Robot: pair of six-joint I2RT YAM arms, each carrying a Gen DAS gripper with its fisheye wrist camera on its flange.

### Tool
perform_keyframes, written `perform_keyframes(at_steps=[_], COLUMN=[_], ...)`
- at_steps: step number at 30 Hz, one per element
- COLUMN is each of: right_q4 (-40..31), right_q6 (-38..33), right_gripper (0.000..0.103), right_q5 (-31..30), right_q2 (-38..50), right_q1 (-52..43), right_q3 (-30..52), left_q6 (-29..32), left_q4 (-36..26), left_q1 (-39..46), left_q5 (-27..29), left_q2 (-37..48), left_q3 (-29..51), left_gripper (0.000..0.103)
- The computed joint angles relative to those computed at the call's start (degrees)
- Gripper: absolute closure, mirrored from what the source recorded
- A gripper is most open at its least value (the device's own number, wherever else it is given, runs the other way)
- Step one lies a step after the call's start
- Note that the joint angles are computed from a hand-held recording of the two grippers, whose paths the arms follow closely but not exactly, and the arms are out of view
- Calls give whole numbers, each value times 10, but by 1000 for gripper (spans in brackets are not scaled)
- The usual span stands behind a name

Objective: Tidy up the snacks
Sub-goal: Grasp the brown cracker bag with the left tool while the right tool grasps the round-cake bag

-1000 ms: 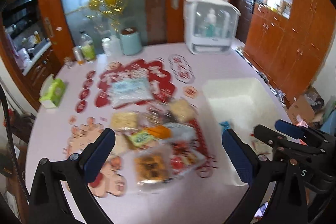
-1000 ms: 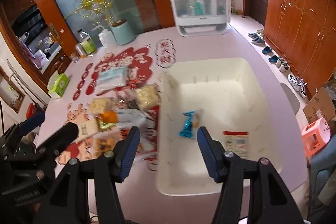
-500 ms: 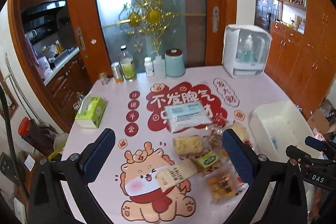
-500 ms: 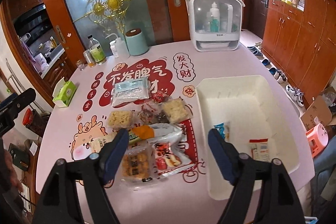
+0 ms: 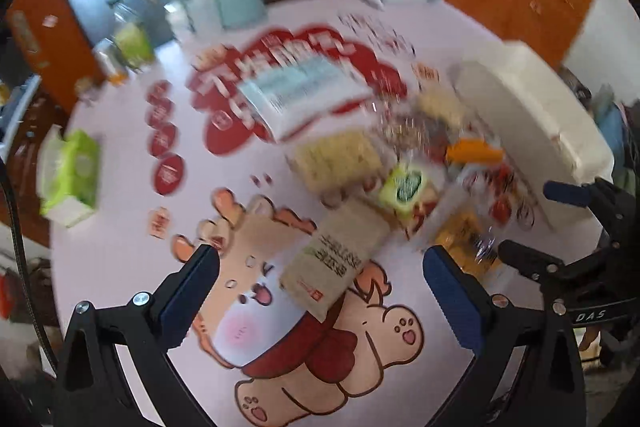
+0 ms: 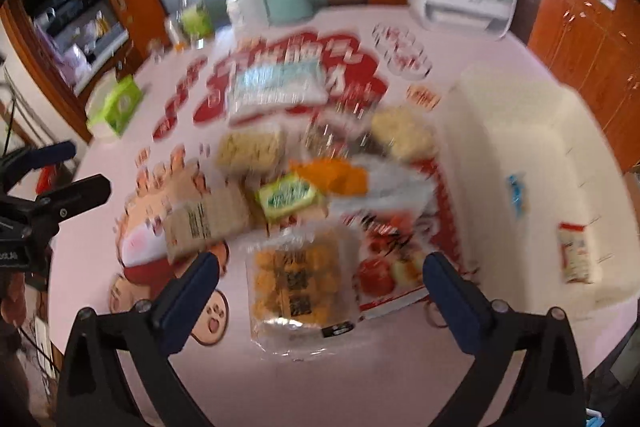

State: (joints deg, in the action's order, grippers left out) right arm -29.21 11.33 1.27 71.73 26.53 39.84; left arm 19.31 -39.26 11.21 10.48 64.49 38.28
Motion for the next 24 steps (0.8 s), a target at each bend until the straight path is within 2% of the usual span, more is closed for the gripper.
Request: perform_keyframes(at_steps=[6, 13, 17, 23, 24], right_q4=[55, 53, 43, 49, 52], right_q6=[9, 21, 19, 34, 37], right_gripper=[1, 1, 1, 15, 15], right_q5=[12, -2, -14, -9, -9], right_q2=[121, 202, 234, 251, 247], right_q1=[31, 43, 43, 41, 42], right_q3=[-8, 13, 26, 33, 30], left_q6=[37, 54, 49, 49, 49], left_q4=[91, 153, 166, 170, 170], left_q1=[-18, -55, -68, -71, -71], left_q5=[-17, -44, -52, -53, -52], left_q2=[129, 246, 298, 334, 333], left_q3=[-21, -11, 2, 19, 20], left_gripper=[2, 2, 4, 12, 16])
